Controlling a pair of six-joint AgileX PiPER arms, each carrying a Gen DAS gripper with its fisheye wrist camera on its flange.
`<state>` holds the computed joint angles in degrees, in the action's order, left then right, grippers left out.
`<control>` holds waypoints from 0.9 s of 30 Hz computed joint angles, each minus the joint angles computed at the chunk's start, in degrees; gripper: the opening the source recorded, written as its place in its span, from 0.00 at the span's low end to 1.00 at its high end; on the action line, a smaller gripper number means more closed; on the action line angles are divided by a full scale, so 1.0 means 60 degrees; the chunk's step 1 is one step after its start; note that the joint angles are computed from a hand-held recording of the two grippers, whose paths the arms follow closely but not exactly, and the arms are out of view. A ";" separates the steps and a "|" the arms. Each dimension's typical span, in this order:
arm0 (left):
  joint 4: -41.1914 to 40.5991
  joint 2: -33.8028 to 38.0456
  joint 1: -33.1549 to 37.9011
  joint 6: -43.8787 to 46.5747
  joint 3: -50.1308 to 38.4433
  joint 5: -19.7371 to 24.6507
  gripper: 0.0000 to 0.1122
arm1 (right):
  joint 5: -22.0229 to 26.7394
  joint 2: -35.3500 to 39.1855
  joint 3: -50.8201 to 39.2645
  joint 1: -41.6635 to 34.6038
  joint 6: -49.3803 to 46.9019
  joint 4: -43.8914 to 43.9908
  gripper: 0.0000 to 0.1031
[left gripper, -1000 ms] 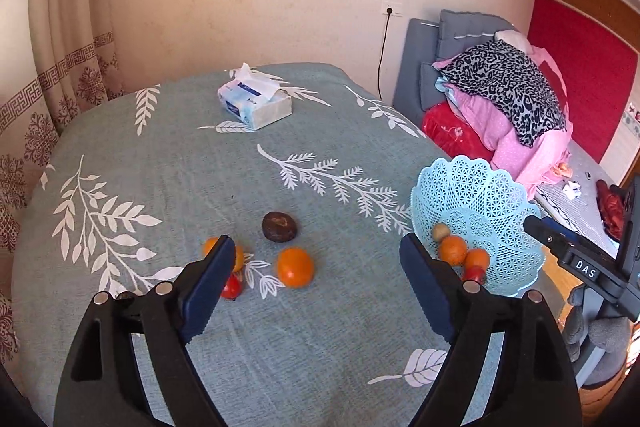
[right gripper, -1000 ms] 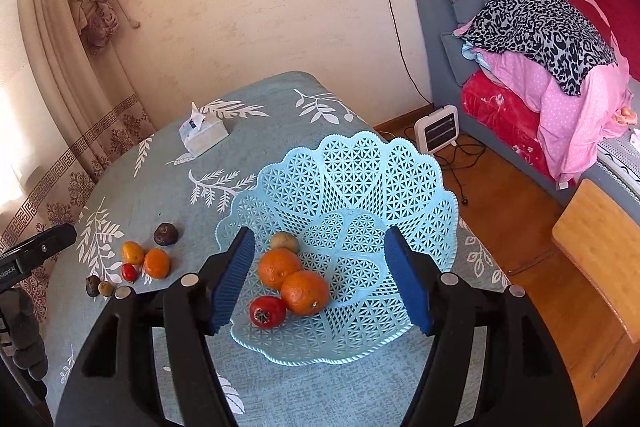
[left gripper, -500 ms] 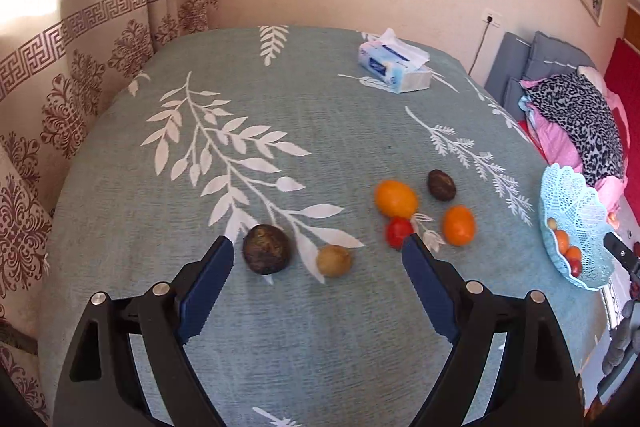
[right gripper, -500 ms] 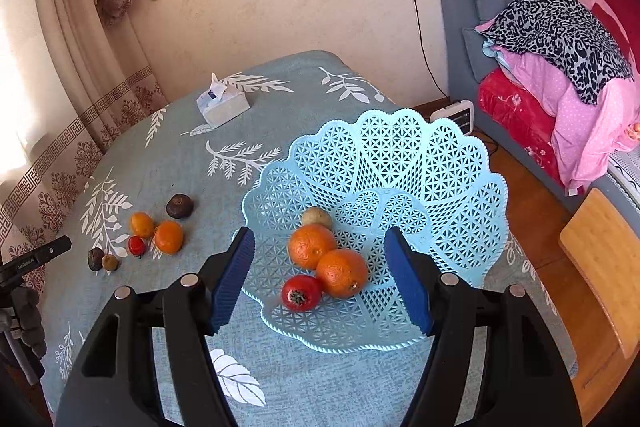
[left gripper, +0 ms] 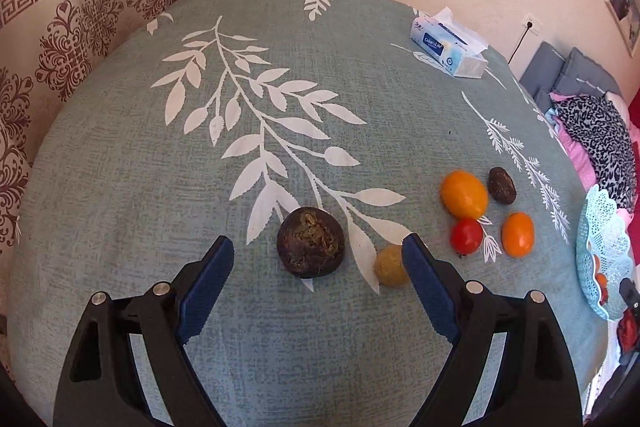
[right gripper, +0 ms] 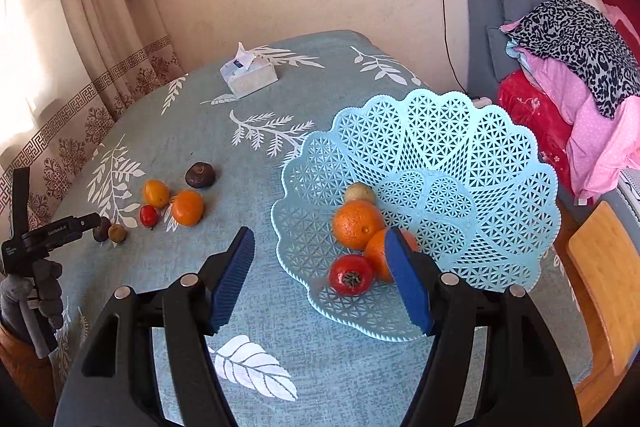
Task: Organize fruits
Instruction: 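Grasp the dark brown fruit with the left tool while the right tool grasps an orange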
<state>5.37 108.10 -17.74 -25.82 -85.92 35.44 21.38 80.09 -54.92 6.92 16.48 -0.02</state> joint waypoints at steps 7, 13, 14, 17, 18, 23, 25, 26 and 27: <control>-0.0041 0.0758 -0.0075 0.0038 -0.0716 0.0358 0.52 | 0.0174 0.0442 -0.0472 0.0532 0.0234 -0.0298 0.67; -0.0155 0.0753 0.0034 0.0092 -0.0742 0.0395 0.36 | 0.0388 0.0811 -0.1136 0.1095 0.0364 -0.0549 0.67; -0.0270 0.0673 0.0086 0.0162 -0.0653 0.0370 0.36 | 0.0419 0.0898 -0.1267 0.1197 0.0360 -0.0566 0.67; -0.0067 0.0262 0.0094 -0.0048 -0.0220 0.0153 0.36 | 0.0556 0.1237 -0.1722 0.1422 -0.0112 -0.0143 0.67; 0.0110 0.0105 0.0065 -0.0202 -0.0074 0.0103 0.36 | 0.0659 0.1420 -0.1936 0.1466 -0.0279 0.0040 0.67; 0.0957 -0.0650 -0.0156 -0.0948 0.0574 -0.0107 0.36 | 0.1374 0.2544 -0.3263 0.1541 -0.1421 0.1402 0.67; 0.0972 -0.0905 -0.0207 -0.1006 0.0795 -0.0236 0.36 | 0.1715 0.3078 -0.3912 0.1588 -0.1701 0.1795 0.67; 0.0993 -0.1020 -0.0236 -0.1042 0.0910 -0.0315 0.36 | 0.1886 0.3360 -0.4251 0.1614 -0.1786 0.1924 0.67; 0.1002 -0.1121 -0.0266 -0.1063 0.1009 -0.0376 0.36 | 0.2084 0.3672 -0.4640 0.1660 -0.1682 0.1873 0.67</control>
